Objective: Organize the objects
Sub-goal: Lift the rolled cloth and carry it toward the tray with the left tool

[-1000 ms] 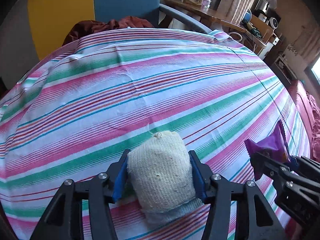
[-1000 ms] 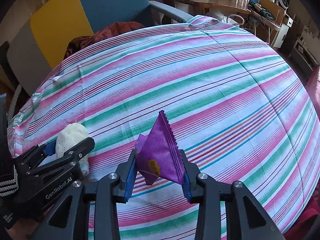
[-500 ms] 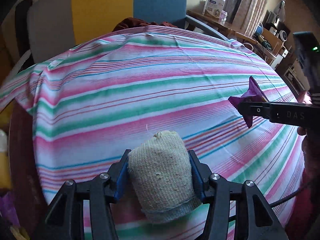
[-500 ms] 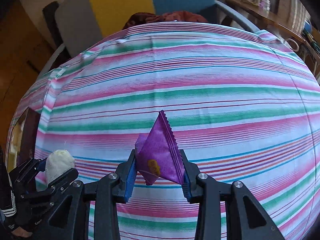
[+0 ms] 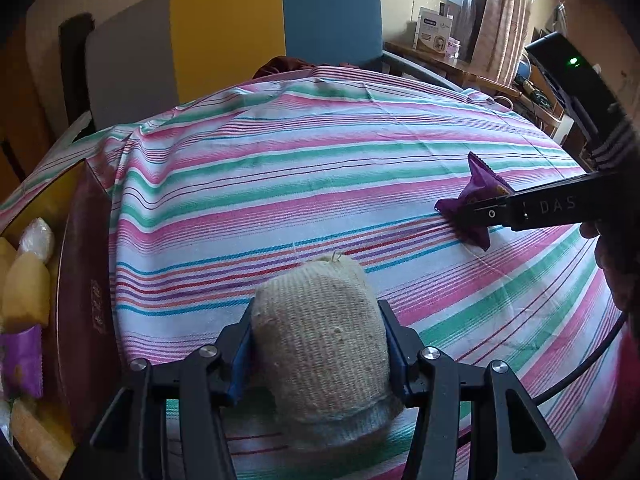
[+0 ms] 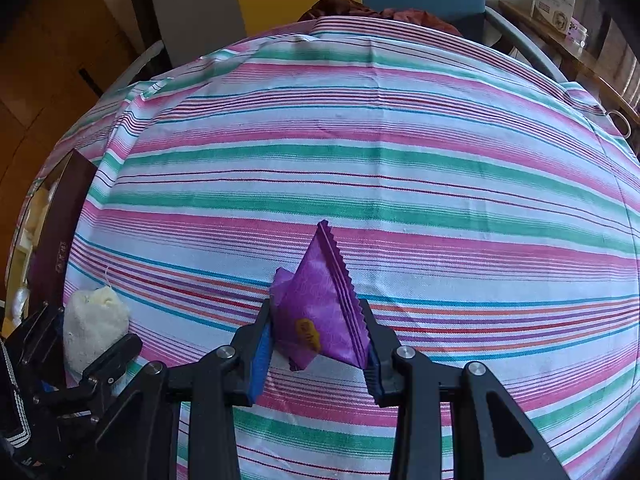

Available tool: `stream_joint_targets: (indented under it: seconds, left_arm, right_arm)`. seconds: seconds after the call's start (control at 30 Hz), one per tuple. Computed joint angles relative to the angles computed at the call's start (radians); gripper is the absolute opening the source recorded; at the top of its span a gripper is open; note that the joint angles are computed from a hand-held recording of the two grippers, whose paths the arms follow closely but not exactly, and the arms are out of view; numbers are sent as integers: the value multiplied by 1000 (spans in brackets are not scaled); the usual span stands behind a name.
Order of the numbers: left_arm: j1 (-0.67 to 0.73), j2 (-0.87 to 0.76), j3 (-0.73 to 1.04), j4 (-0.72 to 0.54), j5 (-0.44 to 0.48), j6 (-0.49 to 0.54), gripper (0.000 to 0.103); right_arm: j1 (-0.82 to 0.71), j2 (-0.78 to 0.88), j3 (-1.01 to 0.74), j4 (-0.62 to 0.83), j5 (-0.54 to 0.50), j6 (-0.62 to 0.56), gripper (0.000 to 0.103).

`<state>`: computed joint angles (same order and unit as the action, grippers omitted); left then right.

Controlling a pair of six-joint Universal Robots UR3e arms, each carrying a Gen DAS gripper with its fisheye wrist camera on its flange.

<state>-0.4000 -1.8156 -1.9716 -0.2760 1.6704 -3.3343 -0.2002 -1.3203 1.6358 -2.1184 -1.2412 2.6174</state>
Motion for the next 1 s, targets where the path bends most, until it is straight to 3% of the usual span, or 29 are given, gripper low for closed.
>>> stream_joint_targets:
  seconds: [0.77,1.0]
  left_arm:
    - [-7,-11,-2,17,13,0,56]
    - [-14,-3,6,1,18,-7,51]
  right_arm:
    - [9,3,9,-25,-15,-6,38]
    - [10,0,21,-45,-19,-12,38]
